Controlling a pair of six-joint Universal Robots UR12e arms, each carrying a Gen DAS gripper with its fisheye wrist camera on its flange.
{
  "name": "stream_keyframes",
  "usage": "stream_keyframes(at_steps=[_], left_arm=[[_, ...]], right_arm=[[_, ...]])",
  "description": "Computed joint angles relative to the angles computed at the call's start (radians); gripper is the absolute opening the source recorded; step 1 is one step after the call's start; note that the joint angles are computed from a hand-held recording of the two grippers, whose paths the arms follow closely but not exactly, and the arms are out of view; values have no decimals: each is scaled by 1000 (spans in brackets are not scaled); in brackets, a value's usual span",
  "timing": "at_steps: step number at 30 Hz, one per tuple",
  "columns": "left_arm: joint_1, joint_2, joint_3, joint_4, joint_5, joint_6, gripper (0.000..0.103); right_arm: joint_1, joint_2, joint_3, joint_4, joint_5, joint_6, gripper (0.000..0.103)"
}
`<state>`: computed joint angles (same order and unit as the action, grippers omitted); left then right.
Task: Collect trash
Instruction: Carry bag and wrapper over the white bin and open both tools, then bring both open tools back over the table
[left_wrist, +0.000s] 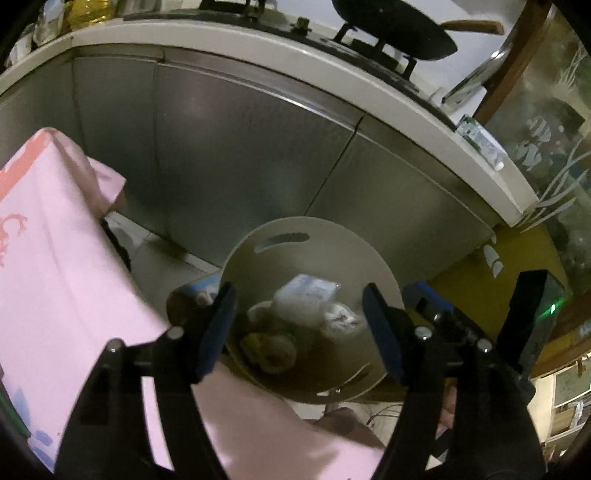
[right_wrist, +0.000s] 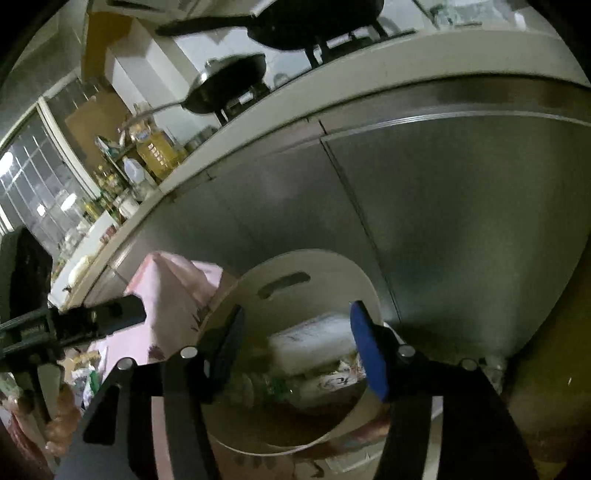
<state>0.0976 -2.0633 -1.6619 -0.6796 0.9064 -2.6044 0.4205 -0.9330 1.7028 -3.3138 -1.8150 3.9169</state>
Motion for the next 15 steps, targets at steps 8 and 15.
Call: stream_keyframes(at_steps=[8,15], left_arm=[[80,84,-135,111,-11,17,68],[189,162,-262,210,15,25,68]], right_arm=[[20,12,-31,-88,21,-17,56],[51,41,-103,-59,164,-76,56]])
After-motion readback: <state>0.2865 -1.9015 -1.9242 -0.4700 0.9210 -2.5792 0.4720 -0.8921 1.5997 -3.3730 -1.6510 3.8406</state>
